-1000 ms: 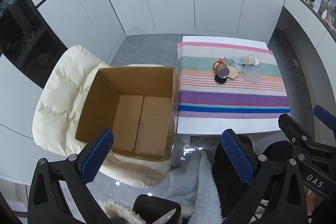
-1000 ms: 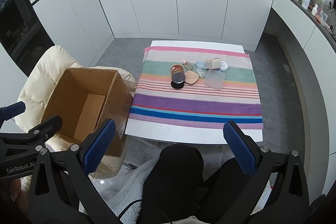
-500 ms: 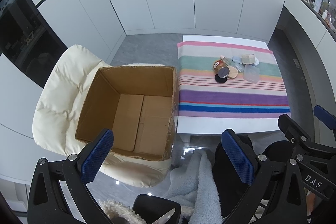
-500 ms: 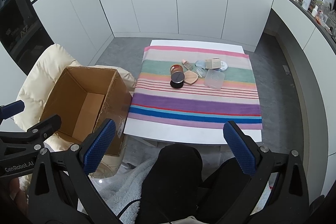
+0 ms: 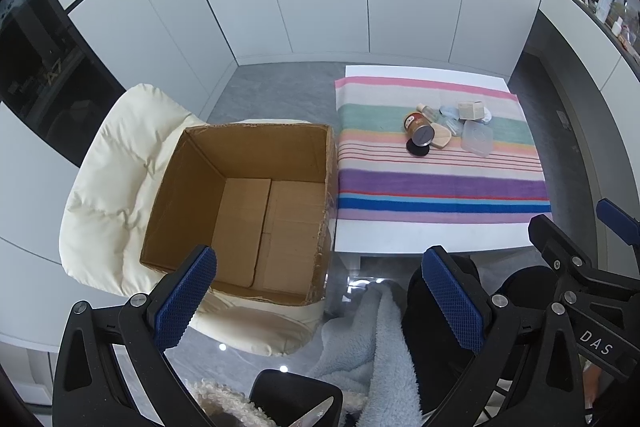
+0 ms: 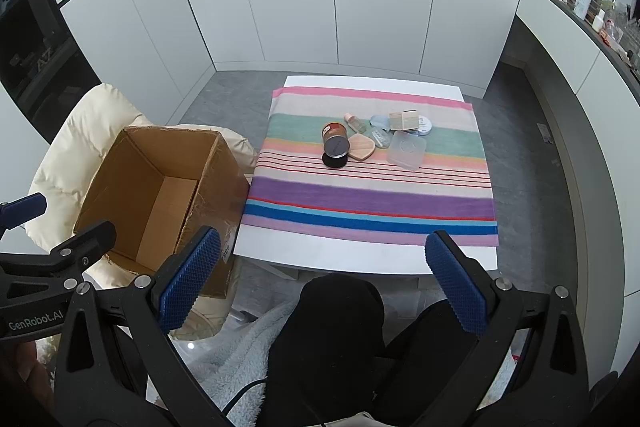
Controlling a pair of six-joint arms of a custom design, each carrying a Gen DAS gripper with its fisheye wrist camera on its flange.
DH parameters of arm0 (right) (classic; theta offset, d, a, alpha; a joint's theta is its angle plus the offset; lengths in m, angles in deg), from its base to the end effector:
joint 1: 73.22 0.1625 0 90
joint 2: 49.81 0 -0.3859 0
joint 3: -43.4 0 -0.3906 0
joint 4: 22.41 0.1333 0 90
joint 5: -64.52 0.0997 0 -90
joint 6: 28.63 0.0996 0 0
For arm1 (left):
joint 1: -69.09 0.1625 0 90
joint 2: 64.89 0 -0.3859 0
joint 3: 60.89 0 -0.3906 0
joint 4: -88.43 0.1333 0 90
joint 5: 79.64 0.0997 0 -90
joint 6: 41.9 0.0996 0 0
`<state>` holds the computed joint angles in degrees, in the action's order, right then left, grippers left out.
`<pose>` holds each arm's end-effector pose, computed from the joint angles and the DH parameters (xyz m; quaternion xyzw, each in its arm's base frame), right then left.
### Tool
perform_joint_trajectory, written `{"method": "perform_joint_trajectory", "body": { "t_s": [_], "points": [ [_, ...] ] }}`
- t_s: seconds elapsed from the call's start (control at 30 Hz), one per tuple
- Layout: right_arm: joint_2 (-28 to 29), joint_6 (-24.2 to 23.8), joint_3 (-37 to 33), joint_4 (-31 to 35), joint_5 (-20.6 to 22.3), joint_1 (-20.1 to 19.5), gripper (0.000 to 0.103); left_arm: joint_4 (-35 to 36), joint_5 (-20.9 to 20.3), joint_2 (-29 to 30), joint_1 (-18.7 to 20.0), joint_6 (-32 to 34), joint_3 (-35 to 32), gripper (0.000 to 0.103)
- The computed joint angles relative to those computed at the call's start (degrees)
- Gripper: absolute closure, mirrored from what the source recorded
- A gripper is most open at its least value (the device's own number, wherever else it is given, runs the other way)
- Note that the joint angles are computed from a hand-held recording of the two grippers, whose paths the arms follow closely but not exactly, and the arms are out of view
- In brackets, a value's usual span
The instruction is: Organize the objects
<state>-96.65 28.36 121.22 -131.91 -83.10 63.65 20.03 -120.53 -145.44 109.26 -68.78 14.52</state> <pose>0.5342 -0.4331 0.1708 -0.0289 -0.8727 0.3234 0.3647 -0.2701 -0.5010 0.4874 0.2374 0.8704 -0.1531 0.4033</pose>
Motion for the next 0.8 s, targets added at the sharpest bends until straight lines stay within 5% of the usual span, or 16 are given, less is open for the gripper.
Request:
{"method": "perform_joint_trajectory", "body": {
  "t_s": [0.8],
  "points": [
    [-0.2, 1.3, 0.3, 1.4, -0.5, -0.1, 0.000, -2.2, -0.3, 0.0, 0.2, 0.9, 1.4, 0.000]
  ]
}}
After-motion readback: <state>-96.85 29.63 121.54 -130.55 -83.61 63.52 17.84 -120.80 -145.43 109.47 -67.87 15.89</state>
